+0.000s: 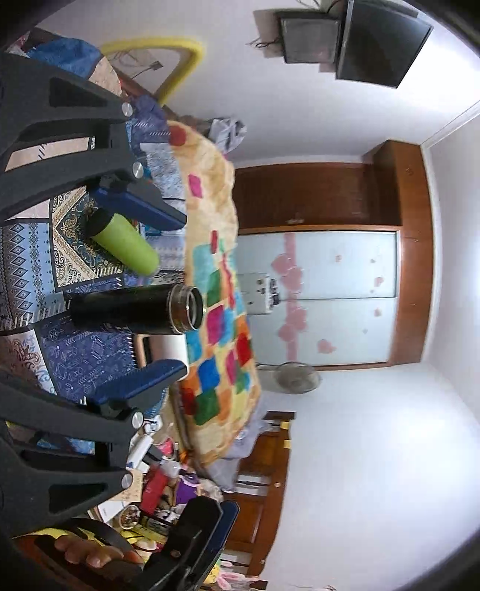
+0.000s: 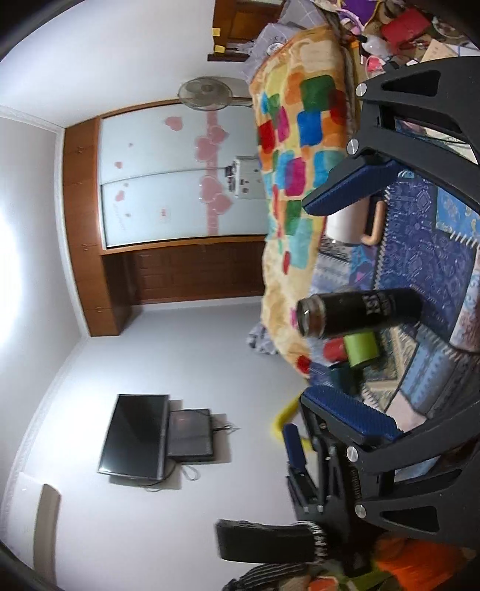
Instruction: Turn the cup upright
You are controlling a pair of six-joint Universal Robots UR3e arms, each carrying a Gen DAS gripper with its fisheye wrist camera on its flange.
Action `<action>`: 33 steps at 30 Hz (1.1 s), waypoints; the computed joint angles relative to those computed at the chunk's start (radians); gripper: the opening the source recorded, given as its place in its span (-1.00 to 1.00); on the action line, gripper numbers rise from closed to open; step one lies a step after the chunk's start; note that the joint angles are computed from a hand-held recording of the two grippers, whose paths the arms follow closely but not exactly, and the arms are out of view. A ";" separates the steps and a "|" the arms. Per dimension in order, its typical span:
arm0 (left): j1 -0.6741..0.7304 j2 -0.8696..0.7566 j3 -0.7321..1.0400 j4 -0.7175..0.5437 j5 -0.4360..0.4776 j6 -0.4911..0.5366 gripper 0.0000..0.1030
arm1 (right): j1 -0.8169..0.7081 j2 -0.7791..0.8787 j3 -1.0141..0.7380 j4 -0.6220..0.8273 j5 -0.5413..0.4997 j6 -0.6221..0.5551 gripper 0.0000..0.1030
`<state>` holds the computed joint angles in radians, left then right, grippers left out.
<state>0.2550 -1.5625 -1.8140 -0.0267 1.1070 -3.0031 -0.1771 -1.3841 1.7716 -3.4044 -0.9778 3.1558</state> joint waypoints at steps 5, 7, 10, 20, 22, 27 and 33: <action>0.052 0.118 -0.142 0.115 -0.044 -0.046 0.74 | 0.027 -0.055 0.065 -0.056 -0.050 0.021 0.83; 0.077 0.158 -0.182 0.130 -0.071 -0.058 0.80 | 0.039 -0.063 0.081 -0.069 -0.064 0.027 0.91; 0.108 0.206 -0.235 0.160 -0.099 -0.074 0.93 | 0.054 -0.078 0.109 -0.097 -0.099 0.033 0.99; 0.138 0.256 -0.288 0.172 -0.107 -0.092 1.00 | 0.094 -0.086 0.152 -0.127 -0.182 0.045 1.00; 0.147 0.267 -0.298 0.170 -0.114 -0.094 1.00 | 0.090 -0.099 0.165 -0.127 -0.179 0.048 1.00; 0.140 0.270 -0.304 0.175 -0.103 -0.095 1.00 | 0.095 -0.105 0.172 -0.133 -0.194 0.050 1.00; 0.150 0.277 -0.315 0.179 -0.110 -0.095 1.00 | 0.094 -0.106 0.172 -0.133 -0.192 0.047 1.00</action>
